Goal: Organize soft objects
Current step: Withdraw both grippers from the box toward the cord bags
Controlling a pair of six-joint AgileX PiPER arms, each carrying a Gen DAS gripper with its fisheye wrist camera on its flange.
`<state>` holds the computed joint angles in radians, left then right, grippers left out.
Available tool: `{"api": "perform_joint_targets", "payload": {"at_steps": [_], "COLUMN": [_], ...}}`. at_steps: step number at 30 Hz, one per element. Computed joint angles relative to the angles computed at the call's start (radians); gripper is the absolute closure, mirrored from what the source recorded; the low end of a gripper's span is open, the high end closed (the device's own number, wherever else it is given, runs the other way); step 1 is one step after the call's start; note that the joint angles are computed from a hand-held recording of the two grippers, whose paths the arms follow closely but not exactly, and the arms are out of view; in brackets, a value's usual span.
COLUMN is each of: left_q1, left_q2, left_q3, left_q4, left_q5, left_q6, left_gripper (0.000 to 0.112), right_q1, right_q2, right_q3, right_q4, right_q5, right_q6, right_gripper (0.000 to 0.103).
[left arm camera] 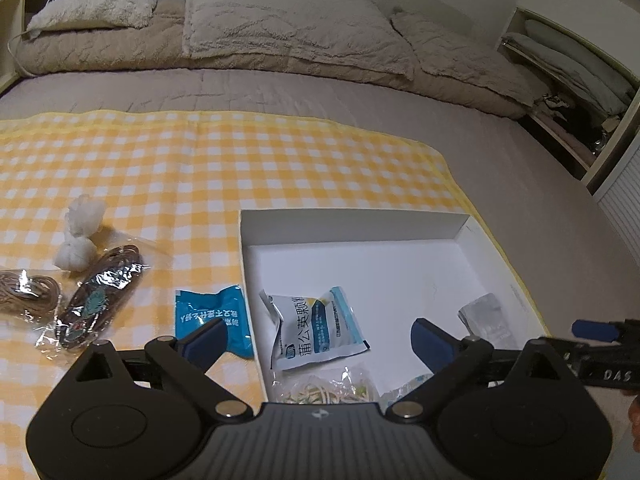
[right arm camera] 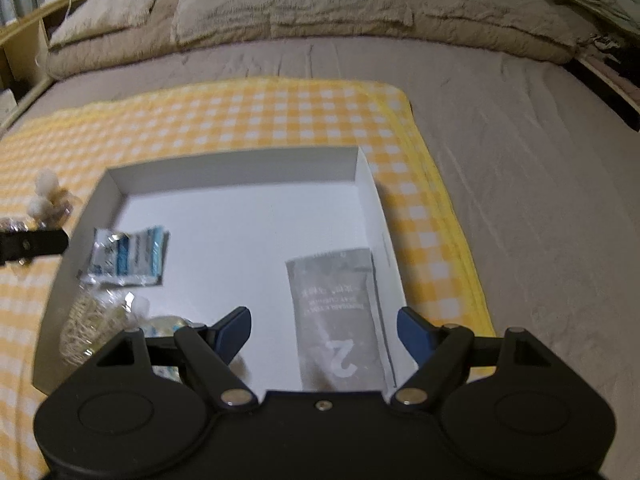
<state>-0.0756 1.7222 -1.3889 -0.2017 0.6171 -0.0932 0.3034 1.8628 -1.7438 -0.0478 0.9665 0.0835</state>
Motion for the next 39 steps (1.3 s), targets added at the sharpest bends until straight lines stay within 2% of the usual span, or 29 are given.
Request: {"api": "perform_joint_targets", "payload": {"at_steps": [10, 15, 19, 23, 31, 39], "left_q1": [0.006, 0.027, 0.045, 0.072, 0.176, 0.316], "left_q2": [-0.083, -0.118, -0.143, -0.163, -0.197, -0.207], "left_q3": [0.059, 0.088, 0.108, 0.119, 0.141, 0.142], "left_q4": [0.044, 0.048, 0.069, 0.102, 0.065, -0.003], "left_q5": [-0.007, -0.01, -0.016, -0.017, -0.017, -0.012], "left_q6": [-0.003, 0.022, 0.026, 0.019, 0.095, 0.202], "left_gripper": [0.009, 0.009, 0.009, 0.009, 0.009, 0.009], "right_q1": [0.027, 0.05, 0.069, 0.096, 0.175, 0.257], "right_q2": [-0.083, -0.121, -0.13, -0.131, -0.072, 0.041], "right_q3": [0.047, 0.095, 0.102, 0.102, 0.029, -0.127], "right_q4": [0.012, -0.007, -0.021, -0.051, -0.145, -0.177], "right_q5": [-0.073, -0.142, -0.161, -0.181, -0.169, -0.118], "right_q6": [0.047, 0.074, 0.092, 0.11, 0.198, 0.241], "right_gripper": [0.021, 0.011, 0.001, 0.0, 0.0, 0.0]}}
